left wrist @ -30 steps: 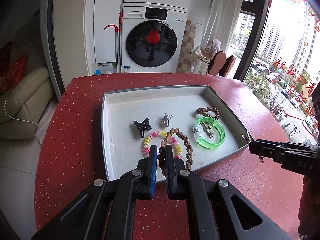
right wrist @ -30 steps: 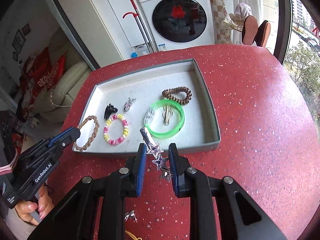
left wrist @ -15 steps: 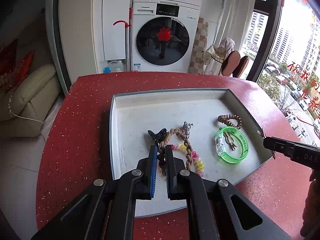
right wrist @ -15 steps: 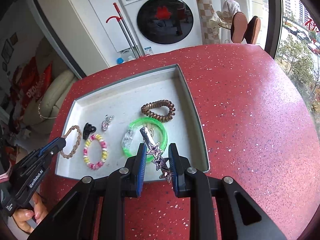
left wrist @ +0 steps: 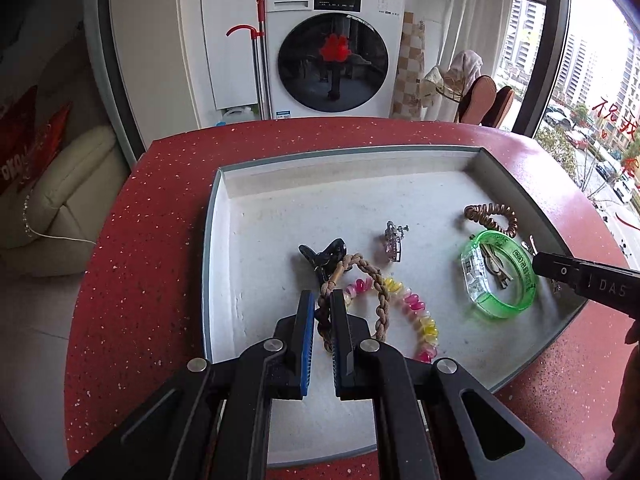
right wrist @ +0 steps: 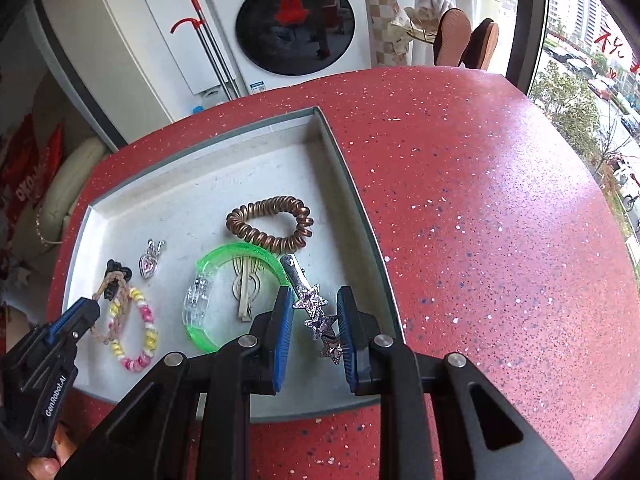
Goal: Organize jewelry
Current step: 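Lower both items into the tray and open both tools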
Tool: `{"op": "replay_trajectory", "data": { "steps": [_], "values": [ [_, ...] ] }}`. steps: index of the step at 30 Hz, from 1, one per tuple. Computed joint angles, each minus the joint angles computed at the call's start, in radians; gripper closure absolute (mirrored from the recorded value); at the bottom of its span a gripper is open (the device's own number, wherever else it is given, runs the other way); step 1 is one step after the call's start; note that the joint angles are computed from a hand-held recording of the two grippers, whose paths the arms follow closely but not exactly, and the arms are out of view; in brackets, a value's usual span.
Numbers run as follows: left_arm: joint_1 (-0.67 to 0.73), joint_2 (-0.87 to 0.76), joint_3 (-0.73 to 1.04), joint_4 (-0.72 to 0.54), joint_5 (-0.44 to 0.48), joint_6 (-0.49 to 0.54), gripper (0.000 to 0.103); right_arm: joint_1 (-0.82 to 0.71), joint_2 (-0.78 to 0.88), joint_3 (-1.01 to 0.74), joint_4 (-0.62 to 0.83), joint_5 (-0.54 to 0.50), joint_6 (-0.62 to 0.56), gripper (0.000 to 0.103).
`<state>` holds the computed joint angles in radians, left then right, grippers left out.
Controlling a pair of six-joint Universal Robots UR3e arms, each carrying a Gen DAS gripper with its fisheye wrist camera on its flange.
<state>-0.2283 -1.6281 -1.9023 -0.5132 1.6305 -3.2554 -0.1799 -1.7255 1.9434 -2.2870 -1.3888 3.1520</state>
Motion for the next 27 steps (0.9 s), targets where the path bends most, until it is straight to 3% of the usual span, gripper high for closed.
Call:
{"op": "replay_trajectory", "data": {
  "steps": [6, 14, 15, 18, 27],
  "values": [
    [-0.016, -0.036, 0.007, 0.012, 0.035, -0.007, 0.077, -0.030, -0.006, 0.026, -0.016, 0.082, 0.015, 0.078],
    [-0.044, -0.067, 0.027, 0.010, 0.091, 0.005, 0.077, -0.036, -0.012, 0.048, -0.036, 0.103, 0.029, 0.078],
    [-0.048, -0.072, 0.033, 0.008, 0.095, 0.005, 0.077, -0.039, -0.011, 0.048, -0.032, 0.109, 0.028, 0.076],
    [-0.060, -0.086, 0.045, 0.005, 0.106, 0.004, 0.077, -0.064, -0.023, 0.054, -0.019, 0.145, 0.024, 0.057],
    [-0.072, -0.065, 0.041, 0.009, 0.114, 0.006, 0.077, -0.071, -0.122, 0.080, 0.011, 0.202, -0.018, 0.048]
  ]
}}
